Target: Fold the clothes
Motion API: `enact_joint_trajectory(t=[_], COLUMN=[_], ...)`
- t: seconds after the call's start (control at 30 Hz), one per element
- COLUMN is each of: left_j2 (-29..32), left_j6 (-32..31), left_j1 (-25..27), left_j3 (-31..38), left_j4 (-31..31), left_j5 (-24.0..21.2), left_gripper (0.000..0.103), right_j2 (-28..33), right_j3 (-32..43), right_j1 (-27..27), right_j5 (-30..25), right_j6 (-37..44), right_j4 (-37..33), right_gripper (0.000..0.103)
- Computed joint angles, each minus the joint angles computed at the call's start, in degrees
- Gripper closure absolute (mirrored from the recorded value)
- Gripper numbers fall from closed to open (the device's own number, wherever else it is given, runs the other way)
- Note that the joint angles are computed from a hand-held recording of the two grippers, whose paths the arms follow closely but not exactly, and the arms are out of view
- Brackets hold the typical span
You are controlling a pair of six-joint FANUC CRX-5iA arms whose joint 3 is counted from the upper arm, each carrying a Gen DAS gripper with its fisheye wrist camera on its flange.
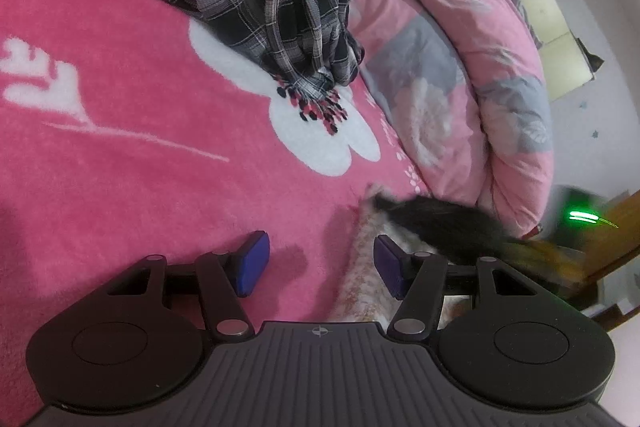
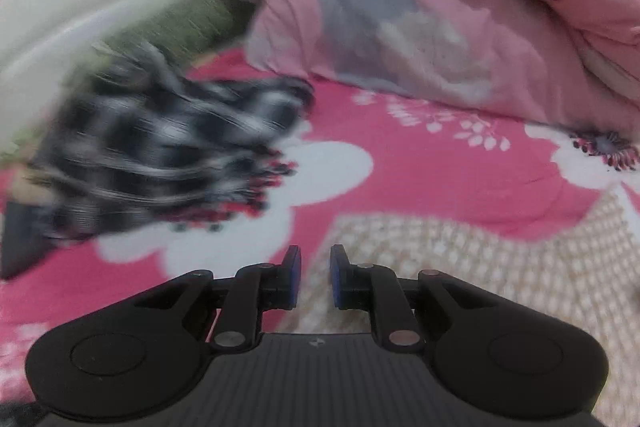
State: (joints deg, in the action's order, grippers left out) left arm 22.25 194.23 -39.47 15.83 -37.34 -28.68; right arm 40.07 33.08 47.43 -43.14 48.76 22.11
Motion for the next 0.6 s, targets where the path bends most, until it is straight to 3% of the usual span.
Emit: enact_joint_trajectory(t=[0.07, 0.2, 0.33, 0.43, 0.6], left_j2=[0.11, 0.47, 0.88, 1.36, 2.84], left_j6=[-0.92, -3.40, -6.38, -8.43, -12.36], left_j1=[0.03, -0.10, 0.01, -0.14, -1.62], left_j3=[0.21, 0.96, 1.65, 2.62, 5.68], left_j4=[0.36, 0.96, 2.41, 2.96, 1.34], left_j5=[-0.26, -1.17, -1.99, -3.31, -7.61], left_gripper=[0.044, 0.043, 0.043, 0.042, 0.041], right_j2=[0.90, -3.92, -13.23, -18.87, -20.58], right_j3=[0.00, -6.03, -18.59, -26.14, -33.28], right_j1=[-1.12, -2.37, -2.06, -1.29, -1.25], right_j5=[1.61, 6.79, 9.99, 8.67, 8.23], right_j6=[-1.10, -7.53, -14.66, -15.60, -17.04], right_j4=[-2.58, -4.23, 3.05, 7.00, 12.04], right_gripper=[0.089, 0.089, 0.088, 0.088, 0.089])
